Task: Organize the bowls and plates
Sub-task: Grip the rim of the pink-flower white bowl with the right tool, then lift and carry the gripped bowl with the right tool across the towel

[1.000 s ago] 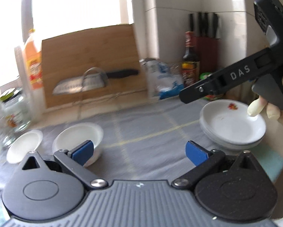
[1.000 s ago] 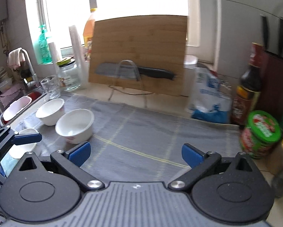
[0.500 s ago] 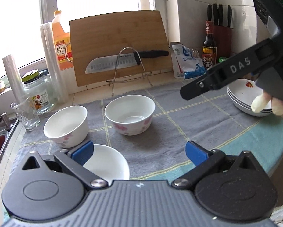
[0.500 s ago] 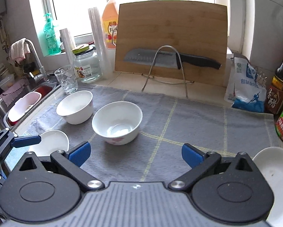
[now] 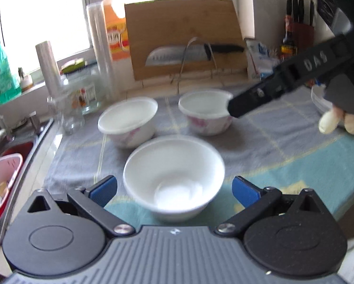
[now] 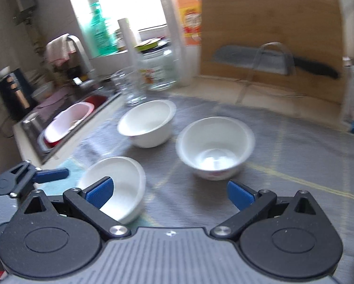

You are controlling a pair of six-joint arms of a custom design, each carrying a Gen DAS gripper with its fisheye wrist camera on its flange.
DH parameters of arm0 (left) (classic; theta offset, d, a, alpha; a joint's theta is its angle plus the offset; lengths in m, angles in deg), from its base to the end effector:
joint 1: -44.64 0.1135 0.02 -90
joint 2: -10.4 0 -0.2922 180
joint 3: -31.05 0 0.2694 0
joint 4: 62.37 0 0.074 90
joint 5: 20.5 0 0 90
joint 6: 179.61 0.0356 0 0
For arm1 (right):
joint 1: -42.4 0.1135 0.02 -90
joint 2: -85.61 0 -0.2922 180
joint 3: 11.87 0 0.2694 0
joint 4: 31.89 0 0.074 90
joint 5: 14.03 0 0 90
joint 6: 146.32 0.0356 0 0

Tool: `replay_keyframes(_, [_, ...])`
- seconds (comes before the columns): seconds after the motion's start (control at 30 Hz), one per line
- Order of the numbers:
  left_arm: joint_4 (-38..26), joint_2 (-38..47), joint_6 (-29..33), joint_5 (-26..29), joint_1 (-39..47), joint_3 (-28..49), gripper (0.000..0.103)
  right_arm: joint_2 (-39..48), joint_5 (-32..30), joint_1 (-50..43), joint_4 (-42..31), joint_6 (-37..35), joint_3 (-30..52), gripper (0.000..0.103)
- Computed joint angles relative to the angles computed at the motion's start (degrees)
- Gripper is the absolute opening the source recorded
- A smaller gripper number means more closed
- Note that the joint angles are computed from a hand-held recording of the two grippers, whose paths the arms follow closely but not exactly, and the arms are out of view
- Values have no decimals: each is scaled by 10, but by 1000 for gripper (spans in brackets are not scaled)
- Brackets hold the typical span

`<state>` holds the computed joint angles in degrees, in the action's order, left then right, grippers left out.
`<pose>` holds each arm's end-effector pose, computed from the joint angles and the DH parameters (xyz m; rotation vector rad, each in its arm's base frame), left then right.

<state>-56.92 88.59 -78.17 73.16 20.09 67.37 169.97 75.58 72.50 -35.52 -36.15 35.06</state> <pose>0.2255 -0.1055 0.1547 0.7172 2.0925 -0.1977 0.2489 0.1446 0.1686 -0.2053 2.3221 0.4578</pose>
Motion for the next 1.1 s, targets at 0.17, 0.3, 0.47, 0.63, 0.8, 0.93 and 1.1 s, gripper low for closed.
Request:
replay_keyframes(0.17, [29, 42, 42, 6, 12, -9, 102, 99, -75, 5, 49, -2, 40, 103])
replay_keyframes(0.3, [61, 66, 56, 20, 17, -11, 102, 150, -100, 11, 63, 4, 67, 103])
replay_keyframes(0.47, [83, 87, 62, 45, 30, -6, 96, 178, -110, 15, 76, 19, 84, 103])
replay_keyframes(0.63, [86, 95, 74, 74, 41, -3, 91, 184, -114, 14, 74, 17, 91, 101])
replay_keyframes(0.8, [93, 100, 73, 83, 46, -1, 88, 188, -127, 12, 74, 16, 96, 95])
replay_keyframes(0.93, [87, 100, 70, 90, 50, 2, 88, 186, -130, 14, 71, 16, 97, 93])
replay_keyframes(1.1, [78, 95, 77, 85, 44, 3, 88, 177, -120, 18, 52, 19, 99, 93])
